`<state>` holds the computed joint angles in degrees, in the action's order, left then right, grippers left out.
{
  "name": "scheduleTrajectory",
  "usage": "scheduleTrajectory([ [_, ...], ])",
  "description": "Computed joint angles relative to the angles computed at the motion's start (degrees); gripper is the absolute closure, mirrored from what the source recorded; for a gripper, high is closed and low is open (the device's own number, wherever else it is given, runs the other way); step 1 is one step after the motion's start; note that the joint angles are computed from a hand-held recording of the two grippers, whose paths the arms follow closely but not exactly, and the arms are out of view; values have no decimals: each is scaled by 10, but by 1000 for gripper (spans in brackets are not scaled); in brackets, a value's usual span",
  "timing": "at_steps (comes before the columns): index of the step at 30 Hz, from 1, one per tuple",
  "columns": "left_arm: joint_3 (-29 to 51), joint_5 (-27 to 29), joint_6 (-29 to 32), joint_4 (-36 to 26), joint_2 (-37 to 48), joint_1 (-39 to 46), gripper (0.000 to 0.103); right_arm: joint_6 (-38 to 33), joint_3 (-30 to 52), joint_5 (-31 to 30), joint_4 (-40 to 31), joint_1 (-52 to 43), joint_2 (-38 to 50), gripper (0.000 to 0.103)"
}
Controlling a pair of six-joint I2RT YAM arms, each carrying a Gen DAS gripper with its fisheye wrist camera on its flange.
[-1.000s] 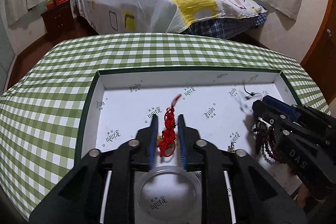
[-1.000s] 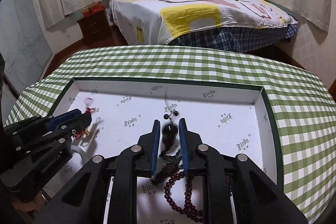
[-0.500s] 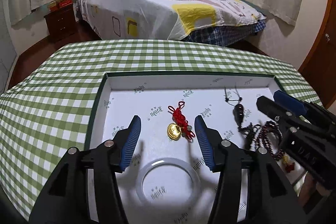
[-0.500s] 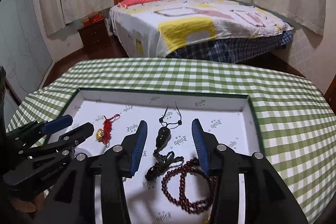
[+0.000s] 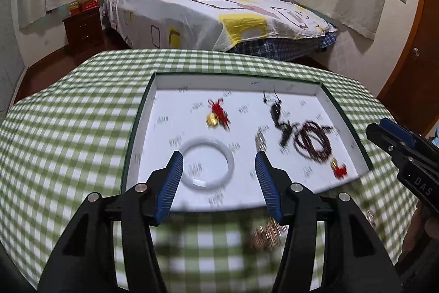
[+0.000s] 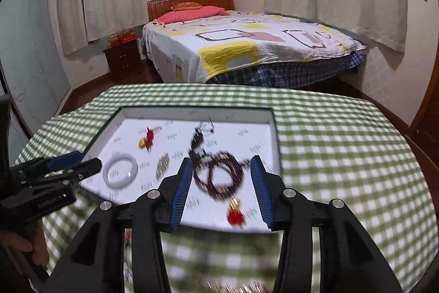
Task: Organize jewelry
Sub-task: 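Withdraw both tools from the box toward the pearl brooches on the table, then grasp the small pearl flower brooch with the left tool while the right tool grasps the gold pearl floral brooch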
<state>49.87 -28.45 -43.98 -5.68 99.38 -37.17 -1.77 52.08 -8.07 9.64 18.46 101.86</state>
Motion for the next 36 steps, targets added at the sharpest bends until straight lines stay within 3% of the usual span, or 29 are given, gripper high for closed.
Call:
scheduleTrajectory([
  [6,-13,-25,-77,-36,1,-67,50,-45,-86,-16,5,-35,-46,59],
  [19,1,-43,-189,-101,47,-159,50,-107,-166,-60,38,-74,-27,59],
  [22,3,-40,-199,-106,54,-167,50,-109,-162,-69,40,-76,-10,59],
  [26,14,-40,-200,-108,68,-175,50,-108,-155,-64,43,-75,11,44],
  [31,28,-28,-194,-103,87,-173,50,-114,-132,-70,13,-76,28,44],
  [33,34,-27,-188,-102,93,-174,50,-119,-134,-69,13,-76,27,44],
  [36,45,-29,-180,-104,99,-177,49,-134,-141,-60,17,-71,22,58],
])
